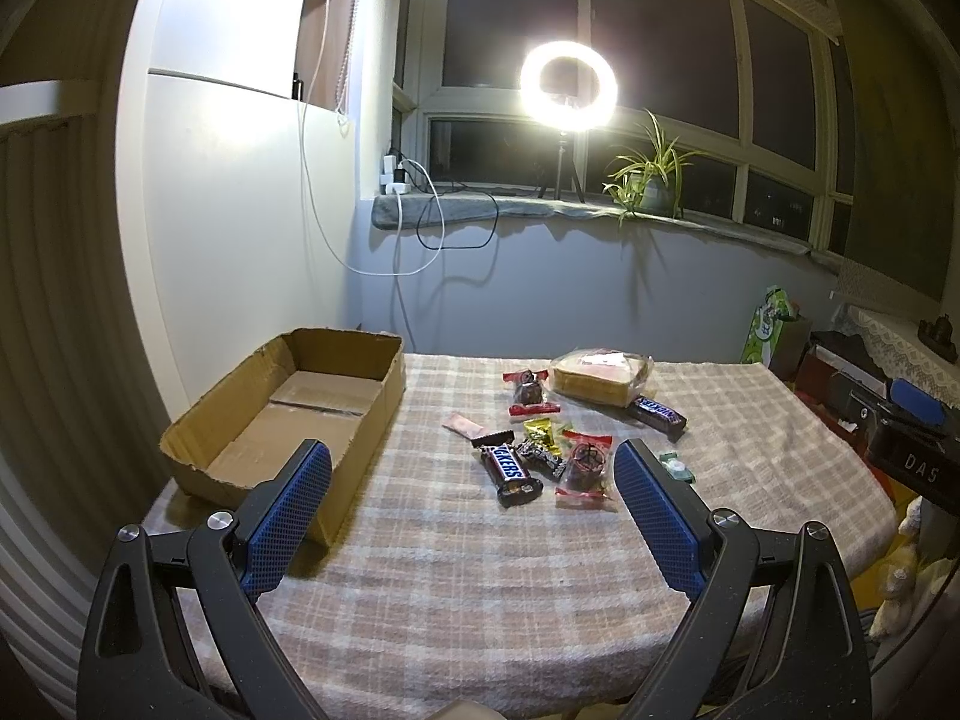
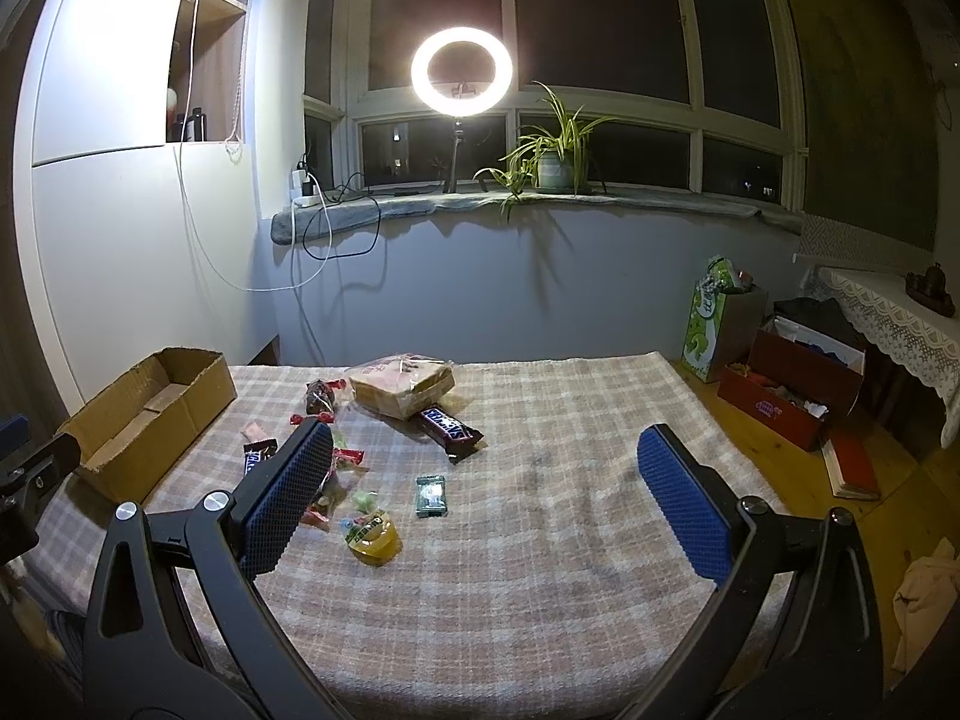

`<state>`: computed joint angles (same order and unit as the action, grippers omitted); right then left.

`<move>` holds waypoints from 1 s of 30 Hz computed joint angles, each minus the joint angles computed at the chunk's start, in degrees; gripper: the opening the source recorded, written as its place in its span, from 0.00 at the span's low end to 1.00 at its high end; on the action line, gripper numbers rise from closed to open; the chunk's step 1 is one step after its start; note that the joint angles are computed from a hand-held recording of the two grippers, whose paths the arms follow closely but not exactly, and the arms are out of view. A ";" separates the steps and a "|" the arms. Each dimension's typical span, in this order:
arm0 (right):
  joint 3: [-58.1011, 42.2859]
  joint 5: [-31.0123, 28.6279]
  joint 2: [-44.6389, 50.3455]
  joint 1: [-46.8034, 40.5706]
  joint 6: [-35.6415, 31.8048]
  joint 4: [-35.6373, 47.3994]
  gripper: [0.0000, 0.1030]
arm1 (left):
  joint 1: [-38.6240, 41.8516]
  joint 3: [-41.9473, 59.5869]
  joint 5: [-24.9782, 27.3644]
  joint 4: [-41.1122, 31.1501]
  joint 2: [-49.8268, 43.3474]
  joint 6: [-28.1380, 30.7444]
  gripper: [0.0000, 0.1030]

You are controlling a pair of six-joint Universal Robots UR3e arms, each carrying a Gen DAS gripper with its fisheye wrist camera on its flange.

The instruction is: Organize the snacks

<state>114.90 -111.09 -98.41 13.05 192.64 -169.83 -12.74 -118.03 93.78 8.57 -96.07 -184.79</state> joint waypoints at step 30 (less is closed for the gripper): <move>0.87 0.72 0.93 -0.20 0.44 -1.19 1.00 | -0.63 0.78 0.25 0.08 -0.96 0.06 0.92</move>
